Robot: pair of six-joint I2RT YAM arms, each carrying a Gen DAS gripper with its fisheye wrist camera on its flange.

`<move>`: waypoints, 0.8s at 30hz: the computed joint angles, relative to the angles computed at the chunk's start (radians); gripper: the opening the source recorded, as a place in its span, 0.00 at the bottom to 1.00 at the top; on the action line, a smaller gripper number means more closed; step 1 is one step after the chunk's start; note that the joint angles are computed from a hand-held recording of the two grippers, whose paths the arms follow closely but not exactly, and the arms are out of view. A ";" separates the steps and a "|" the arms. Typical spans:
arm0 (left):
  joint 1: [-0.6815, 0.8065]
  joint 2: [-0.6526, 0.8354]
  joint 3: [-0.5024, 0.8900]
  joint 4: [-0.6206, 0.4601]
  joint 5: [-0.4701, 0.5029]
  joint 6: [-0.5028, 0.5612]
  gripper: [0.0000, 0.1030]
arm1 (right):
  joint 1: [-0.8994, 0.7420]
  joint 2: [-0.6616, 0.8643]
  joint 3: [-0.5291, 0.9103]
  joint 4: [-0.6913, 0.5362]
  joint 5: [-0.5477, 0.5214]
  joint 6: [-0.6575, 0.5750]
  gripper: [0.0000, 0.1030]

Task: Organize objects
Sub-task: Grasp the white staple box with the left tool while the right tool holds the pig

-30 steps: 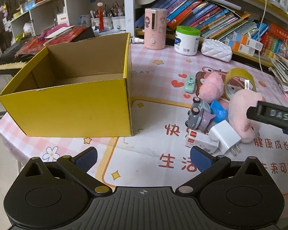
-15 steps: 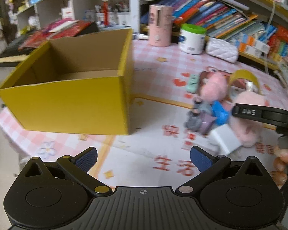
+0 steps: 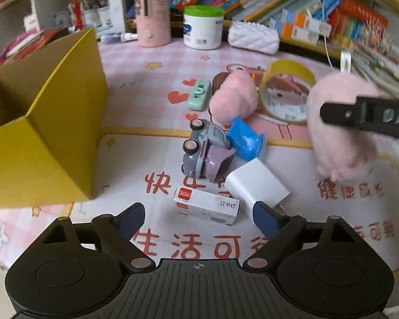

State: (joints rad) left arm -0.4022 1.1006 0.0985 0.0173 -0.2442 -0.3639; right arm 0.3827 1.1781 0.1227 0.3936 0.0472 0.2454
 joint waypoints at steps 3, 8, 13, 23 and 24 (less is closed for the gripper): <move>-0.024 0.077 0.005 0.067 -0.046 0.028 0.80 | -0.015 -0.044 -0.010 -0.026 -0.028 -0.031 0.56; 0.040 0.214 0.036 0.148 0.019 0.102 0.55 | -0.045 -0.089 -0.016 -0.067 -0.068 -0.041 0.56; 0.052 0.211 0.028 0.173 0.035 0.116 0.52 | -0.055 -0.097 -0.022 -0.066 -0.069 -0.039 0.56; 0.089 -0.145 0.016 -0.050 0.040 0.072 0.52 | -0.026 -0.122 -0.026 -0.082 -0.052 -0.038 0.56; 0.093 -0.196 0.016 -0.087 0.042 0.065 0.52 | -0.022 -0.123 -0.025 -0.088 -0.051 -0.036 0.56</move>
